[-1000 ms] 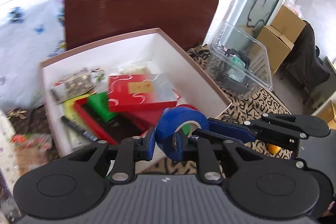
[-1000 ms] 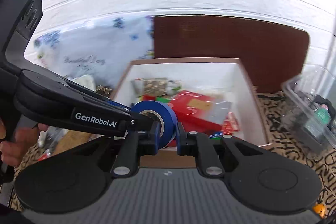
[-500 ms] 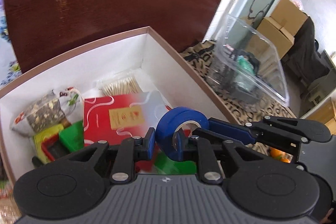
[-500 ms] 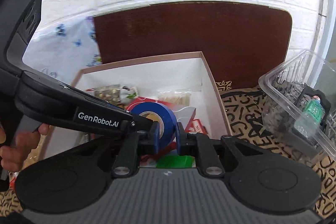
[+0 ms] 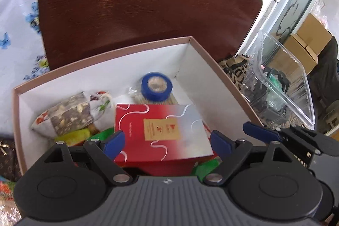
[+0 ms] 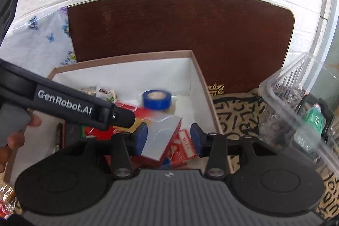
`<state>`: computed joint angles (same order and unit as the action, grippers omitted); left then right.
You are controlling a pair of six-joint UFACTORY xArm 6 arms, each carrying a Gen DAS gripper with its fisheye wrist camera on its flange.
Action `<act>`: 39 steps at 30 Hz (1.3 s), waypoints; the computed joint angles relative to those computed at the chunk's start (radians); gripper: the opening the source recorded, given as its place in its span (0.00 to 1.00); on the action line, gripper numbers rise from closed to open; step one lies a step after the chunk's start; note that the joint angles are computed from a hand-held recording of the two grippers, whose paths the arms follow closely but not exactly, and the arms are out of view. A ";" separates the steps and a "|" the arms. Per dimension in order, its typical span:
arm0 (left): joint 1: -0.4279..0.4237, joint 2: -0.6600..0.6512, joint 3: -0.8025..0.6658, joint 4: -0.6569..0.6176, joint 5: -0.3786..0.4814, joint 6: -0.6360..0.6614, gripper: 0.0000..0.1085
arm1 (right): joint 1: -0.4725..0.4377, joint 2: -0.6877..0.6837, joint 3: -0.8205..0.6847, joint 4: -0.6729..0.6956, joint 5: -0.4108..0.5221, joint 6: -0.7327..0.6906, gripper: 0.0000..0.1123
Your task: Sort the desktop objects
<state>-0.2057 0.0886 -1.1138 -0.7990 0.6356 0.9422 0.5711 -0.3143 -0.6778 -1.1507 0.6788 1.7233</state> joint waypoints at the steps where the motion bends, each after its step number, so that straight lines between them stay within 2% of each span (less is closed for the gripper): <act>1: 0.003 -0.006 0.005 -0.001 0.000 -0.001 0.83 | 0.004 -0.002 0.001 0.006 -0.001 0.001 0.42; 4: 0.009 -0.036 0.026 -0.004 0.002 0.002 0.83 | 0.027 -0.015 0.006 0.026 0.010 0.006 0.47; 8: 0.015 -0.097 0.074 -0.006 -0.011 0.006 0.83 | 0.072 -0.047 0.016 0.040 0.058 0.025 0.66; 12: 0.014 -0.186 0.150 0.031 -0.068 -0.001 0.83 | 0.128 -0.079 0.012 0.045 0.123 0.024 0.74; 15: 0.031 -0.251 0.204 0.045 -0.075 -0.007 0.83 | 0.182 -0.096 -0.004 0.057 0.197 0.009 0.78; 22: 0.069 -0.413 0.344 0.111 -0.100 -0.029 0.83 | 0.330 -0.122 -0.047 0.100 0.372 -0.014 0.81; 25: 0.096 -0.480 0.393 0.122 -0.077 -0.028 0.83 | 0.396 -0.129 -0.059 0.125 0.435 -0.015 0.81; 30: 0.124 -0.583 0.477 0.139 -0.079 0.019 0.83 | 0.484 -0.127 -0.073 0.163 0.503 0.005 0.81; 39: 0.176 -0.699 0.546 0.138 0.007 0.039 0.83 | 0.573 -0.080 -0.119 0.196 0.556 0.033 0.81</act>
